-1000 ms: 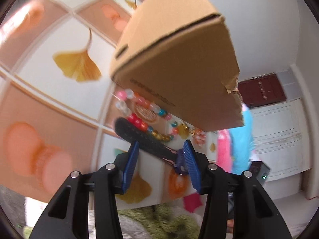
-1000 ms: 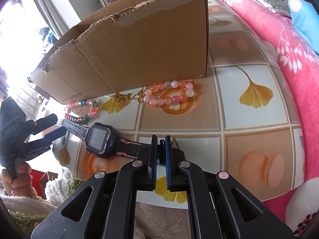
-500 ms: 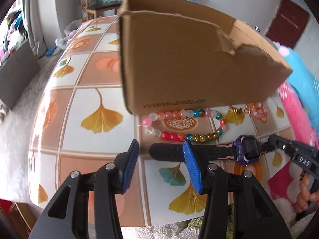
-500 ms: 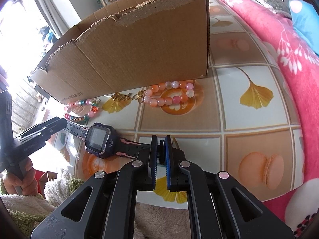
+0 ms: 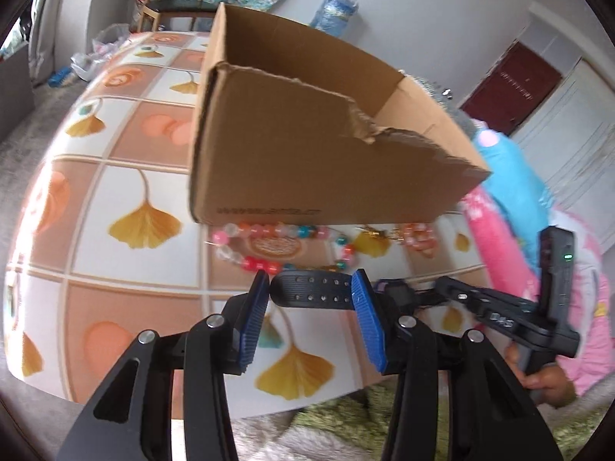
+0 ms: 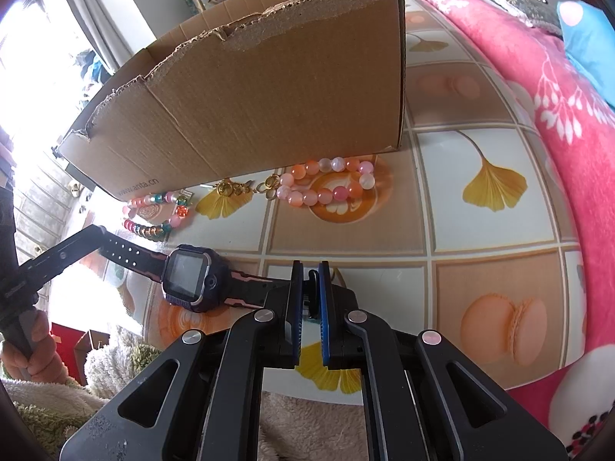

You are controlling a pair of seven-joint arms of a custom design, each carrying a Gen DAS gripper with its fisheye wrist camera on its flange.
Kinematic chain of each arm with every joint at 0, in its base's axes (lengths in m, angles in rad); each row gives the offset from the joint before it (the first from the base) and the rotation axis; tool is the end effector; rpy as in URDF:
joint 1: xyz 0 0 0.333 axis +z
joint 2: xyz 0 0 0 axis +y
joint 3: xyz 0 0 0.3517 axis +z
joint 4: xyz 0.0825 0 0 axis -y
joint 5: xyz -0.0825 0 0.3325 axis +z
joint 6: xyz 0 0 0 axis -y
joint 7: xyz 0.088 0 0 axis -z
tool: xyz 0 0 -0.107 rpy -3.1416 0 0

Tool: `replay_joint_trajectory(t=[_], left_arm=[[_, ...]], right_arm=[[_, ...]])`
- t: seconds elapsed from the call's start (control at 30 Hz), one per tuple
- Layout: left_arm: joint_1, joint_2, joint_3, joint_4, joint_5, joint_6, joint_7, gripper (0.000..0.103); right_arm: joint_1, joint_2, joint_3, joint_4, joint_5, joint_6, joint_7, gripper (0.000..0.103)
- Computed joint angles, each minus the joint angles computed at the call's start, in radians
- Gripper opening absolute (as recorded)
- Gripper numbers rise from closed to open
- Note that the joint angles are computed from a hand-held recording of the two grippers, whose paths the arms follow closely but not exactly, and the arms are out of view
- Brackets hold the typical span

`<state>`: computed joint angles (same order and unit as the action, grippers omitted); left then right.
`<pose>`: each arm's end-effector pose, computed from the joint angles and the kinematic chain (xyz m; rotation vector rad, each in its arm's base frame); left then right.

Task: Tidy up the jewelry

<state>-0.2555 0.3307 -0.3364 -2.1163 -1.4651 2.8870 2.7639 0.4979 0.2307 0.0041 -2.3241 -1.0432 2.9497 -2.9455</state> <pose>0.4969 -0.2508 0.3468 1.6187 -2.3368 1.1434 0.4185 0.2947 0.3423 -1.6141 2.1249 -0.3287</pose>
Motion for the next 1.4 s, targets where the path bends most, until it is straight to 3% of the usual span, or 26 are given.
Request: replay_joint_trajectory(t=[0.17, 0.4, 0.6, 0.73, 0.9, 1.07, 1.2, 1.4], left_arm=[[-0.004, -0.005, -0.004, -0.002, 0.023, -0.043, -0.014, 0.043], [-0.036, 0.018, -0.013, -0.002, 0.149, 0.005, -0.088, 0.043], [-0.020, 0.022, -0.054, -0.014, 0.179, 0.049, -0.078, 0.026], [-0.011, 0.008, -0.079, -0.026, 0.132, 0.081, 0.004, 0.018], [-0.020, -0.020, -0.083, -0.026, 0.037, 0.082, 0.139, 0.017], [-0.031, -0.093, -0.046, -0.031, -0.051, 0.008, 0.249, 0.016], [-0.023, -0.186, 0.004, -0.024, -0.138, -0.097, 0.343, 0.016], [-0.033, -0.221, 0.058, 0.074, -0.216, -0.118, 0.460, 0.017]], right_arm=[[-0.001, -0.001, 0.001, -0.001, 0.005, 0.002, -0.008, 0.006], [-0.001, -0.002, 0.000, -0.001, 0.004, 0.002, -0.009, 0.006], [-0.002, -0.005, 0.002, 0.000, 0.012, 0.000, -0.011, 0.006], [-0.004, -0.014, 0.001, -0.001, 0.014, 0.000, -0.013, 0.004], [-0.008, -0.050, 0.016, 0.000, 0.014, -0.030, -0.025, 0.003], [-0.009, -0.123, 0.053, 0.007, -0.003, -0.106, -0.031, 0.003], [-0.018, -0.205, 0.097, 0.038, -0.060, -0.190, -0.040, 0.003], [-0.058, -0.214, 0.127, 0.179, -0.254, -0.246, -0.089, 0.003]])
